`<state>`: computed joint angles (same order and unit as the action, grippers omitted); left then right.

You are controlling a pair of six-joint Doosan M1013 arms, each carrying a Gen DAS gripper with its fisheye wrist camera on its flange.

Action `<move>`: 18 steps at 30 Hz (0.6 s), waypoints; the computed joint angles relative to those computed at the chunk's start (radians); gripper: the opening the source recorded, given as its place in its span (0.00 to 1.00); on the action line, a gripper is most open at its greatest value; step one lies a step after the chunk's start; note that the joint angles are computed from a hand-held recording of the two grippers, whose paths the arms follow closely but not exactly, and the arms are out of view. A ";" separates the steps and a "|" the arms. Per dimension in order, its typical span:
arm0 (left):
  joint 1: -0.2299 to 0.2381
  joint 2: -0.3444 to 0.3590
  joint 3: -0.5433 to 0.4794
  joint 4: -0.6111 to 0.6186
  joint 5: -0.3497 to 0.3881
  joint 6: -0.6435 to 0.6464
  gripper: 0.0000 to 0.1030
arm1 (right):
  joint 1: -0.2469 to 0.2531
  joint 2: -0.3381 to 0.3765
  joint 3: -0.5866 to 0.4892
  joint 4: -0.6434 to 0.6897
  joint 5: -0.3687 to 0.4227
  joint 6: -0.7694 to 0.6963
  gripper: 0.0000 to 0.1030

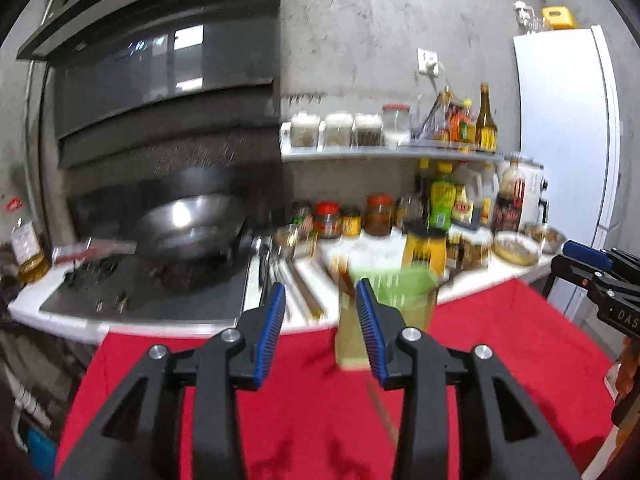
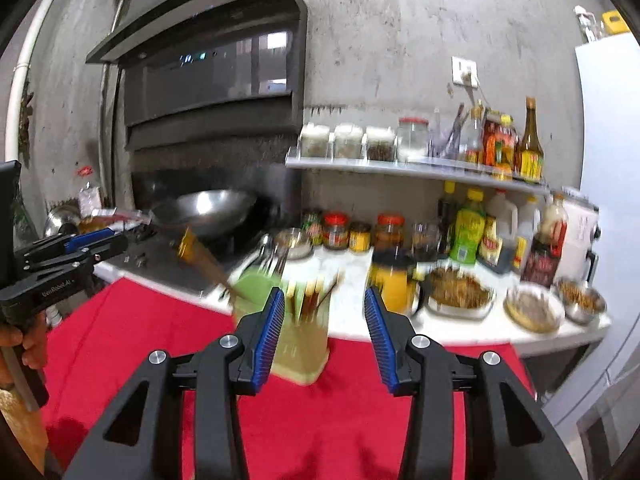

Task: Organize utensils
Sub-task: 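Open both tools and pull them back toward the last loose chopsticks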

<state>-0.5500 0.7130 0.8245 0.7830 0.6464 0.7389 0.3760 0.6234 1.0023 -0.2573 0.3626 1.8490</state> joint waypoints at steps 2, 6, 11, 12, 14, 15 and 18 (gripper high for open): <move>-0.004 -0.031 0.080 0.002 -0.001 -0.034 0.35 | 0.004 -0.019 0.064 0.031 -0.006 -0.008 0.42; -0.007 -0.067 0.197 -0.033 0.010 -0.069 0.35 | 0.014 -0.039 0.149 0.075 0.009 -0.022 0.42; -0.010 -0.092 0.298 -0.055 0.021 -0.124 0.35 | 0.027 -0.042 0.202 0.151 0.039 -0.061 0.42; -0.009 -0.093 0.308 -0.064 0.028 -0.129 0.35 | 0.030 -0.038 0.203 0.180 0.052 -0.086 0.42; -0.005 -0.094 0.324 -0.110 0.034 -0.121 0.35 | 0.035 -0.024 0.191 0.247 0.084 -0.144 0.42; -0.002 -0.094 0.329 -0.139 0.031 -0.107 0.35 | 0.038 -0.015 0.181 0.274 0.099 -0.169 0.42; 0.002 -0.090 0.334 -0.156 0.044 -0.095 0.35 | 0.048 0.010 0.150 0.311 0.136 -0.217 0.41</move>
